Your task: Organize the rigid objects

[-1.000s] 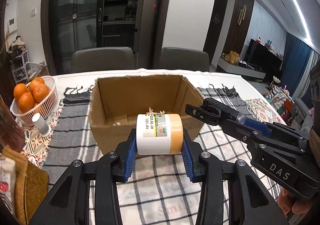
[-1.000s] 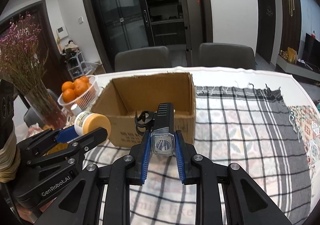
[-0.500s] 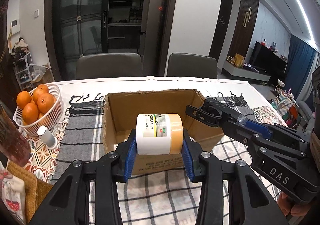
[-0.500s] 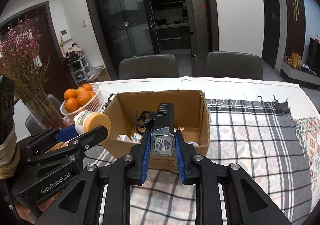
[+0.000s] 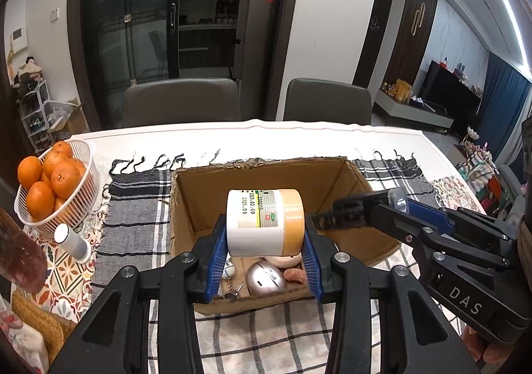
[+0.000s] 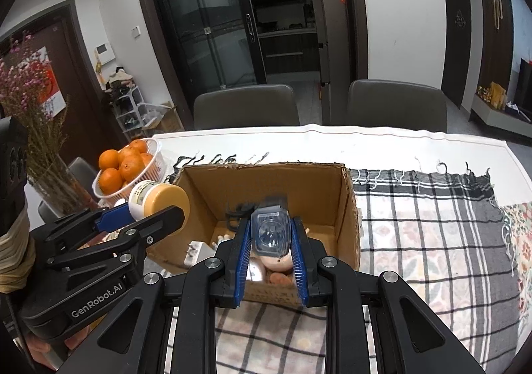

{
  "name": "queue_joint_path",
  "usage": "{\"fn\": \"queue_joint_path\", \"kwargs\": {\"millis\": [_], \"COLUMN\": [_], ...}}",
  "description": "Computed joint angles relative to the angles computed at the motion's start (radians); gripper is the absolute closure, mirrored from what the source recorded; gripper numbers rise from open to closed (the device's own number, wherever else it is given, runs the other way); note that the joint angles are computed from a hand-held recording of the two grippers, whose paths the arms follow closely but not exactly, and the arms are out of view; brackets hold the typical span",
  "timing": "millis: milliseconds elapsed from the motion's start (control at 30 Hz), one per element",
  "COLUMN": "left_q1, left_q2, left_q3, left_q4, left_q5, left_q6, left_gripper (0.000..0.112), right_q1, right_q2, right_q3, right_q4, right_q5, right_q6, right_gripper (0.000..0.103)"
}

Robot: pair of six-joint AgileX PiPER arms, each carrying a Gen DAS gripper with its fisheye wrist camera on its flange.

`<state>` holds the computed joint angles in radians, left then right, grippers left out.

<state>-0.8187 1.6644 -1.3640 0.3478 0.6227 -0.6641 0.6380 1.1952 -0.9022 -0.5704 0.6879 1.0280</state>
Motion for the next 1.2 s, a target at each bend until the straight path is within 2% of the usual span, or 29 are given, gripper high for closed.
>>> {"fn": "queue_joint_path", "kwargs": {"millis": [300, 467, 500, 700, 900, 1067, 1200], "left_q1": [0.061, 0.069, 0.07, 0.043, 0.015, -0.038, -0.11], "left_q2": [0.149, 0.199, 0.195, 0.14, 0.049, -0.049, -0.137], "left_q3": [-0.176, -0.226, -0.215, -0.148, -0.062, 0.037, 0.123], "left_q4": [-0.19, -0.204, -0.199, -0.088, -0.009, 0.113, 0.249], "left_q5": [0.115, 0.171, 0.163, 0.147, 0.132, 0.112, 0.129], "left_q6": [0.201, 0.197, 0.187, 0.07, -0.027, -0.154, -0.306], "left_gripper": [0.072, 0.071, 0.07, 0.065, 0.063, 0.057, 0.051], "right_q1": [-0.118, -0.203, -0.213, -0.197, -0.116, 0.027, 0.149], "right_q2": [0.097, 0.17, 0.179, 0.181, 0.122, 0.041, -0.016], "right_q3": [-0.054, -0.096, -0.098, -0.086, -0.067, -0.045, -0.025], "right_q4": [0.167, 0.353, 0.369, 0.32, 0.185, -0.021, -0.14], "right_q5": [-0.04, -0.046, -0.047, -0.039, -0.007, 0.096, 0.195], "right_q6": [-0.183, -0.358, -0.371, -0.313, -0.165, 0.059, 0.21], "right_gripper": [0.078, 0.077, 0.076, 0.075, 0.075, 0.074, 0.071]}}
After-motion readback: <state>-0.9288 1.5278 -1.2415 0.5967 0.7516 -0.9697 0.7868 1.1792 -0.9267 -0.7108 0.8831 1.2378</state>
